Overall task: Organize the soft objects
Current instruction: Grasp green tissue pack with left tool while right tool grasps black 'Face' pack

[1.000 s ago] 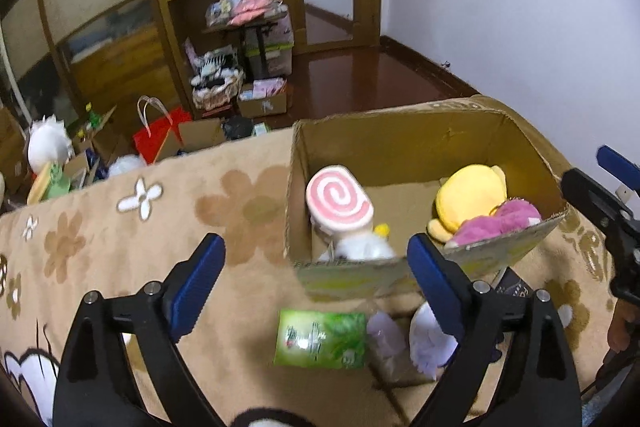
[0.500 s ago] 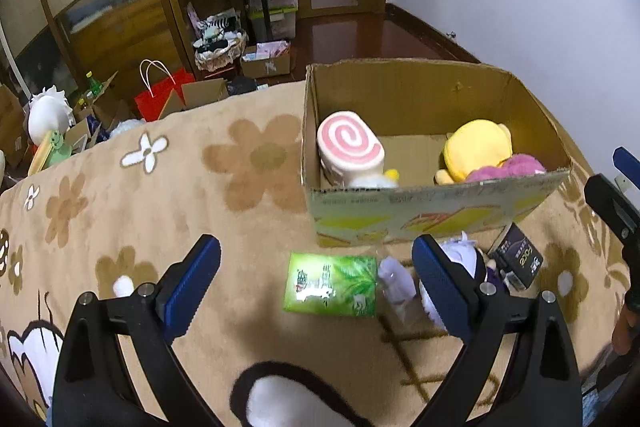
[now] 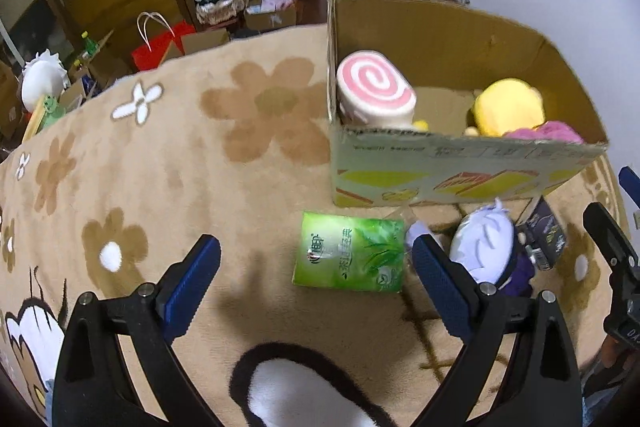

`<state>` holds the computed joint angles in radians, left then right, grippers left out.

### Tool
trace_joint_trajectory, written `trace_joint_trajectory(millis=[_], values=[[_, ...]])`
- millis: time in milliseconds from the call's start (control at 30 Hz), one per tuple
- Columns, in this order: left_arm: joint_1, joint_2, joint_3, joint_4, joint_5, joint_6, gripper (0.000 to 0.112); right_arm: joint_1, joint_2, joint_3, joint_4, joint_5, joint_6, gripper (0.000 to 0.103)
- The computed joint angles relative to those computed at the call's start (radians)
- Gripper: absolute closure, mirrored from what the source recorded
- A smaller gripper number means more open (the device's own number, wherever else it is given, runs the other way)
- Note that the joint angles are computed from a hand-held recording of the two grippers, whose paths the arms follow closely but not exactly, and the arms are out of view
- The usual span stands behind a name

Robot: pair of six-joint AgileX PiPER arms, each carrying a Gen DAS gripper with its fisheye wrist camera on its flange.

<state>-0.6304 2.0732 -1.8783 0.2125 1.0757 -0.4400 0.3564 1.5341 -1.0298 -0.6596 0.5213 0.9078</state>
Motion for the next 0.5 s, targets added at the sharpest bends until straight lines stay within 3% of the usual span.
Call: trace_joint_trajectory(millis=[333,500], values=[[0.020,0.093,-0.085,-0.054,0.103,0.019,0.016,0.001,0.090,-0.021,0.022,0.013,0.000,0.000],[0.028,0.119,-0.102,-0.081,0.111,0.046,0.016,-0.027,0.112,-0.023,0.067,0.000,-0.027,0.000]])
